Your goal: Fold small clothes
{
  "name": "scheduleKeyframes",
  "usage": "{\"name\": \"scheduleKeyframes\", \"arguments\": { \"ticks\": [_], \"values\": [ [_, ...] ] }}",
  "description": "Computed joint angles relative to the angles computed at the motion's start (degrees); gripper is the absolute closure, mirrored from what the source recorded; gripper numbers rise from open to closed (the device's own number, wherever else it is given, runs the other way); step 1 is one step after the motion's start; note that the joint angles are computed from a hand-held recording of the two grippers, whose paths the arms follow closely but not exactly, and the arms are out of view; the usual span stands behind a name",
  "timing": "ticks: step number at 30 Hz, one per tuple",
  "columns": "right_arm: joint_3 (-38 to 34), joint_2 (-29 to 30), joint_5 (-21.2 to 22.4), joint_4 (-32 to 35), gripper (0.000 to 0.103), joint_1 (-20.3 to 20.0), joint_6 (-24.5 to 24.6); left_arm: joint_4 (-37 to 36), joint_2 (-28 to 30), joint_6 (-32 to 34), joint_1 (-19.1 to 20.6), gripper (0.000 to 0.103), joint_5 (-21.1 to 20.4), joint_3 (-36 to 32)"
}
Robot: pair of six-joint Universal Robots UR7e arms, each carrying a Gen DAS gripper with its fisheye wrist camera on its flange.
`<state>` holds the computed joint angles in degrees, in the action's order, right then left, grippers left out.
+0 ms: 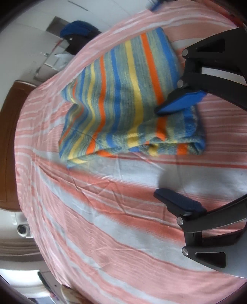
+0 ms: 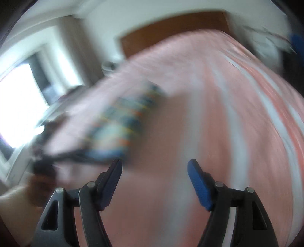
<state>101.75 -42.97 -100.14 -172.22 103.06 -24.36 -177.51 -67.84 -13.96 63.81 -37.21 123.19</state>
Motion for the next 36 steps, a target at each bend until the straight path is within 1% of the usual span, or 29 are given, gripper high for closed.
{"name": "scheduleKeyframes", "arguments": {
  "ticks": [1,3,4,5,6,7,8,9,11,13,15,16,17,19,21,22,23,24,25,26,27,28,30,31,32,33,34,35,36],
  "values": [
    [-2.33,1.40,2.87,0.98,0.031,1.99,-3.90,-1.15,0.29,0.65,0.11,0.021,-0.08,0.09],
    [-5.86,3.87,7.00,3.43,0.032,3.74,-8.90,-2.37,0.73,1.39,0.11,0.021,-0.04,0.05],
    [-8.82,5.97,8.61,6.97,0.032,4.23,-11.06,-2.18,0.56,1.25,0.07,0.021,-0.18,0.18],
    [-10.95,7.66,8.45,9.68,0.035,4.28,-11.85,-1.82,0.24,1.19,0.21,0.021,-0.73,0.18],
    [-13.01,9.54,6.23,12.12,0.035,4.36,-11.93,-1.73,0.09,1.33,0.39,0.021,-1.25,0.15],
    [-16.11,12.36,1.60,16.85,0.035,3.73,-10.26,-0.87,-0.64,1.69,0.63,0.021,-2.37,0.20],
    [-17.98,14.19,-1.99,20.85,0.040,2.82,-7.32,0.38,-1.43,2.13,0.84,0.019,-3.70,0.13],
    [-17.99,14.97,-3.18,22.44,0.041,1.37,-5.09,2.09,-2.39,2.52,0.86,0.018,-4.51,0.27],
    [-15.53,12.46,-1.47,20.66,0.042,0.73,-5.28,7.46,-4.31,2.81,0.45,0.018,-4.58,-0.10],
    [-15.41,10.91,-2.58,23.19,0.042,1.31,-4.00,10.45,-5.62,4.20,0.33,0.017,-5.67,-1.05],
    [-15.54,9.38,-0.08,22.86,0.042,1.68,-6.22,10.22,-5.98,7.01,0.81,0.017,-8.28,-3.05],
    [-16.41,9.30,0.73,22.03,0.042,1.76,-7.03,9.88,-5.53,8.17,1.47,0.016,-10.29,-5.20],
    [-18.20,9.88,1.57,21.92,0.042,1.84,-7.10,9.88,-4.78,8.48,1.96,0.014,-11.20,-7.16],
    [-24.73,12.73,3.83,24.31,0.042,1.87,-5.93,10.96,-1.56,8.65,3.37,0.012,-11.90,-13.13],
    [-31.11,16.69,4.35,25.18,0.042,2.18,-6.37,13.45,1.93,8.32,4.83,0.012,-11.27,-18.31],
    [-34.00,18.74,4.74,26.28,0.042,2.30,-6.22,15.26,4.23,6.97,5.68,0.014,-9.24,-21.23],
    [-36.98,20.54,5.01,28.78,0.042,2.08,-5.70,17.91,6.20,3.91,6.60,0.024,-6.46,-23.66],
    [-41.37,23.40,4.51,33.32,0.042,1.48,-4.20,19.90,7.08,1.59,7.31,0.026,-5.04,-24.74],
    [-44.03,25.47,2.56,36.09,0.044,1.22,-2.36,19.50,7.82,-0.10,8.74,0.026,-5.93,-25.06],
    [-45.84,27.85,-0.72,38.10,0.048,0.41,0.33,16.69,7.38,0.51,9.09,0.025,-7.10,-23.89],
    [-45.53,28.17,-1.59,37.71,0.048,-0.05,0.62,14.91,7.21,1.50,8.77,0.025,-6.33,-22.87],
    [-43.93,27.54,-1.09,34.92,0.048,0.03,-0.94,14.79,6.72,1.50,8.29,0.024,-5.64,-22.09],
    [-41.16,25.74,-3.80,32.48,0.048,1.61,-1.20,14.12,4.43,0.81,7.16,0.025,-6.03,-19.30],
    [-38.20,23.81,-3.09,30.02,0.048,2.11,-0.96,12.46,2.45,0.79,6.29,0.025,-7.07,-16.71],
    [-35.17,21.66,-1.09,28.26,0.048,2.31,-1.13,11.02,1.05,0.96,5.61,0.021,-7.97,-14.69],
    [-32.31,19.65,0.72,26.77,0.048,2.46,-1.45,9.41,-0.65,1.36,4.77,0.014,-9.11,-12.19],
    [-27.90,16.78,2.51,24.65,0.048,2.85,-2.34,7.28,-2.21,1.90,3.68,0.011,-9.68,-9.23],
    [-25.00,14.97,3.74,23.85,0.045,3.03,-3.19,7.19,-3.20,1.58,2.75,0.010,-9.22,-6.97],
    [-21.16,12.85,5.30,23.16,0.040,3.03,-4.44,9.51,-3.80,0.48,2.42,0.010,-8.64,-6.40]
  ]
}}
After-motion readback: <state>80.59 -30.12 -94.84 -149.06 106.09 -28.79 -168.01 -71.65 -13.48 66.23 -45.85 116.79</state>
